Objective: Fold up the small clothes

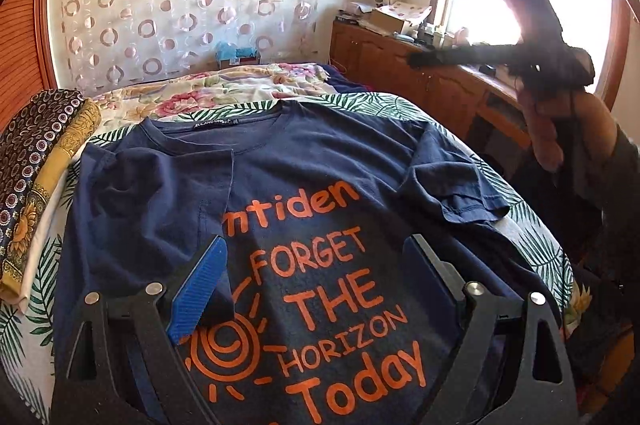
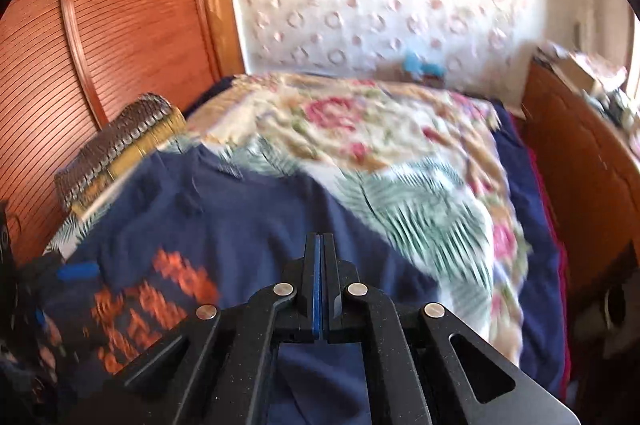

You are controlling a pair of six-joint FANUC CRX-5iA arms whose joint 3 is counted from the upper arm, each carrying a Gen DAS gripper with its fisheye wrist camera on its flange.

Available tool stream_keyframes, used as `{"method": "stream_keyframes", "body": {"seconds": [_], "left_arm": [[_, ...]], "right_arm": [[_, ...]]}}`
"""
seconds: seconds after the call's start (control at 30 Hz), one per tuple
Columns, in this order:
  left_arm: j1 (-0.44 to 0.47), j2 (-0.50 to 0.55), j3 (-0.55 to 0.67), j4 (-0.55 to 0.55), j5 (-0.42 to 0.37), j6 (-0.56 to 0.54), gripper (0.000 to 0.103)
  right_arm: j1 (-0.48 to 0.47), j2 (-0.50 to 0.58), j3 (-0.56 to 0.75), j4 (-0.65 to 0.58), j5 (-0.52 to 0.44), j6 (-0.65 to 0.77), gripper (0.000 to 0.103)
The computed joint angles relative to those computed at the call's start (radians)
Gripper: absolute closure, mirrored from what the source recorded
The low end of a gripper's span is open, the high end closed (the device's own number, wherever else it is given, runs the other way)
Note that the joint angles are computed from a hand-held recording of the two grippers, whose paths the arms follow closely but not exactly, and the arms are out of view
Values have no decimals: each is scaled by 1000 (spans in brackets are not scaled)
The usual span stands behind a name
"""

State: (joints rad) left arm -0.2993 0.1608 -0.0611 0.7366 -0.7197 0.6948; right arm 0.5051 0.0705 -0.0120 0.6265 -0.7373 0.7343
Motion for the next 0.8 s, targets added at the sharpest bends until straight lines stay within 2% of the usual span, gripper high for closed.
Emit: {"method": "stream_keyframes", "body": {"seconds": [0.17,0.23,0.3,0.37,0.47,0.53,0.63,0.8], "left_arm": [[-18,52,71,-17,-46,-9,13],[-27,99,133,-18,-104,-5,23],[-38,162,219,-22,-193,15,43],[-54,210,288,-29,-252,27,54],[-86,248,348,-44,-283,3,64],[-101,268,377,-53,-311,-7,68],[-117,285,409,-104,-325,-6,73],[-127,315,450,-174,-340,29,76]], "right_arm": [[-19,-19,-45,-43,36,11,103],[-27,-52,-108,-28,47,-18,103],[-21,-97,-166,-13,32,-65,103],[-18,-131,-212,16,9,-122,100],[2,-170,-258,20,-1,-168,83],[21,-194,-290,12,-15,-183,65],[41,-226,-303,-74,-42,-128,64],[75,-240,-302,-141,-139,-76,64]]}}
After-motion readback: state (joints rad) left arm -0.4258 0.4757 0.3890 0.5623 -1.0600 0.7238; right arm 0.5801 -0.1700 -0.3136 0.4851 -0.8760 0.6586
